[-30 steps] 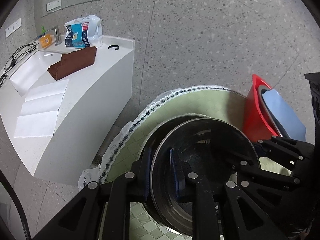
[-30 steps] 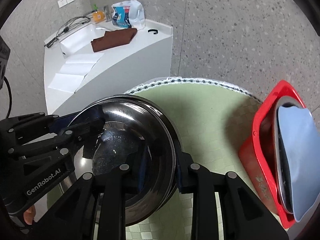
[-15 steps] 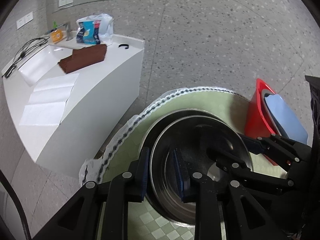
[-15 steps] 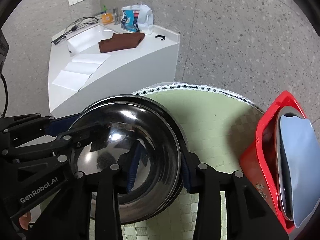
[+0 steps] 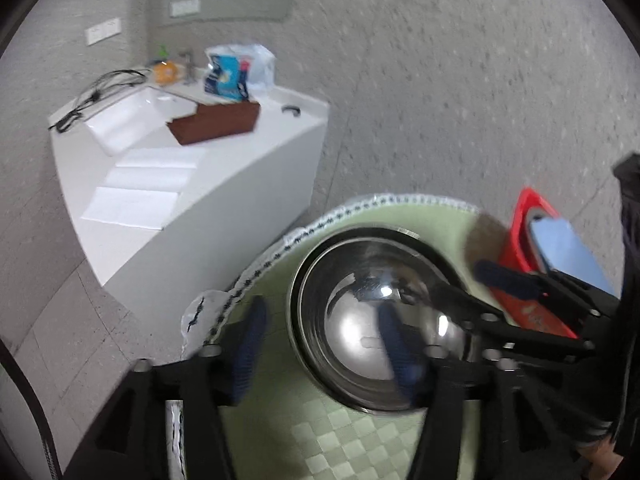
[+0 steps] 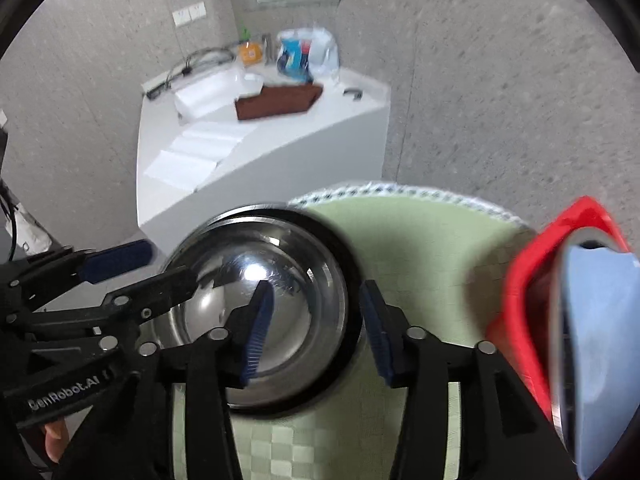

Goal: Organize plates and bowls

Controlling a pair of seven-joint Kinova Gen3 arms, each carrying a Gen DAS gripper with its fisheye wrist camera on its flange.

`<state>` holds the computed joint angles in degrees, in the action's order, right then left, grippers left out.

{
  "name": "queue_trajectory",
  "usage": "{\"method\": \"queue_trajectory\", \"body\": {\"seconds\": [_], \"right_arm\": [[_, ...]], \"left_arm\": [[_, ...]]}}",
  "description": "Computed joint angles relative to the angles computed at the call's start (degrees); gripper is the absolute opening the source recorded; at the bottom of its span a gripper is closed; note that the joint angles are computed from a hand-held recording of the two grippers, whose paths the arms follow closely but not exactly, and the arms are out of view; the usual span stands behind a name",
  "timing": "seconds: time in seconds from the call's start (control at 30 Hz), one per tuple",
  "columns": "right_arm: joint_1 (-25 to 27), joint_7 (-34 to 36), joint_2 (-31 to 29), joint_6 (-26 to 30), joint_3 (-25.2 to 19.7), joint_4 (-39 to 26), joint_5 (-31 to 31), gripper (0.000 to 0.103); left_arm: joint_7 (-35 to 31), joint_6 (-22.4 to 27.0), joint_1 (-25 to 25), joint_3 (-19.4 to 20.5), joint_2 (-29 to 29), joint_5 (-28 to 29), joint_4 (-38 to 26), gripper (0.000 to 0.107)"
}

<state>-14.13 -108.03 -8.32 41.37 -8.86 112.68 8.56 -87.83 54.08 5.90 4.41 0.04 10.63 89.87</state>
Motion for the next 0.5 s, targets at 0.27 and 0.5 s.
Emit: {"method": "queue_trajectory", "body": {"seconds": [0.27,0.5], "right_arm": [[2.7,7.9,-17.3,9.2,6.2,0.8,-6.4,0.077],[10.9,15.0,-32.6,23.3,17.3,0.7,-7.3,0.08]], "left_arm": [[16.8,0.1,3.3,9.1,-11.2,-13.1,4.5,0.072],[22.5,-0.1,12.7,15.4,-14.3,-10.2,6.5,0.08]]}}
